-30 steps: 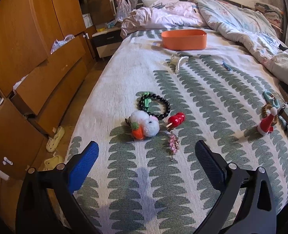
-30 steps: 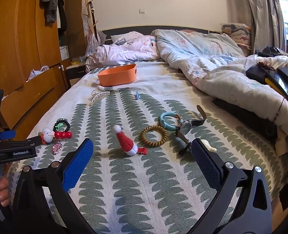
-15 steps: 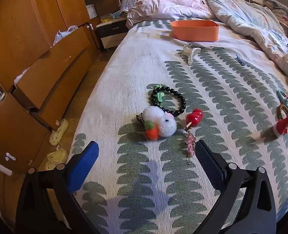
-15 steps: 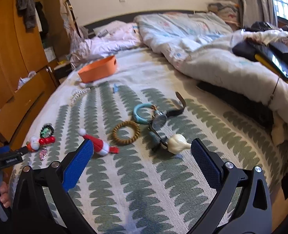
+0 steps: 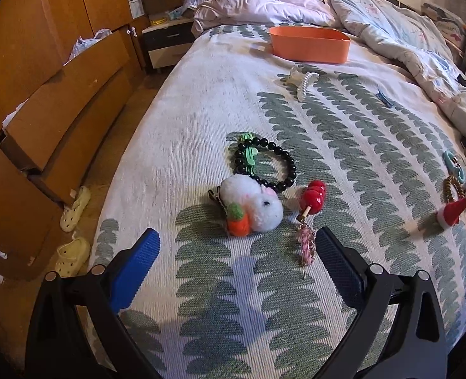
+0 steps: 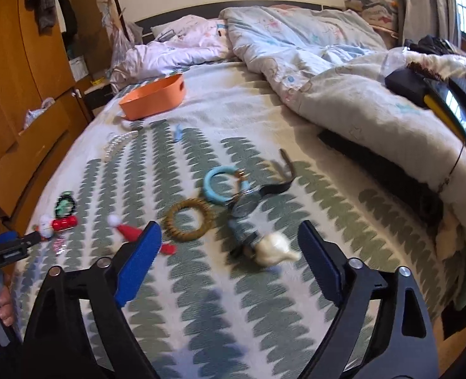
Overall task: Organize jewelry
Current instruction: 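Move the right tool down toward the white garlic-shaped ornament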
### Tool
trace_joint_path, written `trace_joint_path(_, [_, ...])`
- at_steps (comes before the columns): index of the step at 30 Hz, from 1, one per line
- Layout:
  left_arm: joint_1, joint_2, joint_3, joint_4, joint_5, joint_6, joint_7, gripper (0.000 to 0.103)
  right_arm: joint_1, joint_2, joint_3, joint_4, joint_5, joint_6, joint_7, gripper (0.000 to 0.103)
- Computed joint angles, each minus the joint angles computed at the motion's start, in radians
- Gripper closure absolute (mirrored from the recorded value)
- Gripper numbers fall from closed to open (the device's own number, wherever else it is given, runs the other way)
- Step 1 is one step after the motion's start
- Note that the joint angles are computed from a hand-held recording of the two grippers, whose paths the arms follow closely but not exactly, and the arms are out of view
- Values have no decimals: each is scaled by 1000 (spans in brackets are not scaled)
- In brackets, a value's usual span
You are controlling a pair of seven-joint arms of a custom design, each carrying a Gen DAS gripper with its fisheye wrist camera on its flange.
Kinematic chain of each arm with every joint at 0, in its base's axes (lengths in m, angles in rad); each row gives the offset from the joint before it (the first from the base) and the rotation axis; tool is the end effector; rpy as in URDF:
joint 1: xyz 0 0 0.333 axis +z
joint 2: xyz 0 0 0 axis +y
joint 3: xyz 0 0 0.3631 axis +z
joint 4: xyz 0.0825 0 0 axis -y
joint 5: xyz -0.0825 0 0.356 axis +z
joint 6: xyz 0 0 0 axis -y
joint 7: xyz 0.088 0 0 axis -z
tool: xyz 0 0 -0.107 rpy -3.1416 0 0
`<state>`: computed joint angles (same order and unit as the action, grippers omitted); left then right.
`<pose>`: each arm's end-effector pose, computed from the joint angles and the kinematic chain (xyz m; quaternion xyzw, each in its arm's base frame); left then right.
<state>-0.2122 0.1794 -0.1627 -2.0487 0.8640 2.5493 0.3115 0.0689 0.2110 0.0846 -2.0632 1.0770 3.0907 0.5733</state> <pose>0.5493 -0.2218 0.4475 -0.7466 0.5874 -0.1589 0.2689 0.5962 0.0154 0.4603 -0.6715 0.6168 -0.2320 0.3387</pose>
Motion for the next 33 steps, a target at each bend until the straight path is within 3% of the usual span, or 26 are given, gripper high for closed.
trace_joint_path(6, [5, 22, 8, 27, 23, 9, -6, 5, -1, 51, -67, 31, -114, -83, 171, 27])
trace_joint_path(11, [19, 45, 9, 39, -30, 34, 32, 5, -4, 72, -72, 41, -198, -108, 253, 36])
trace_joint_path(16, [15, 55, 20, 44, -24, 39, 25, 5, 28, 94, -103, 40, -312, -80, 361, 38])
trace_joint_path(23, [16, 74, 25, 60, -23, 48, 25, 5, 63, 128, -159, 63, -463, -114, 525, 38])
trace_joint_path(28, [21, 77, 27, 58, -37, 52, 35, 5, 33, 131, -132, 66, -476, -134, 542, 38])
trace_joint_path(33, [33, 82, 31, 51, -50, 90, 37, 5, 1, 134, -102, 76, -454, -173, 526, 48])
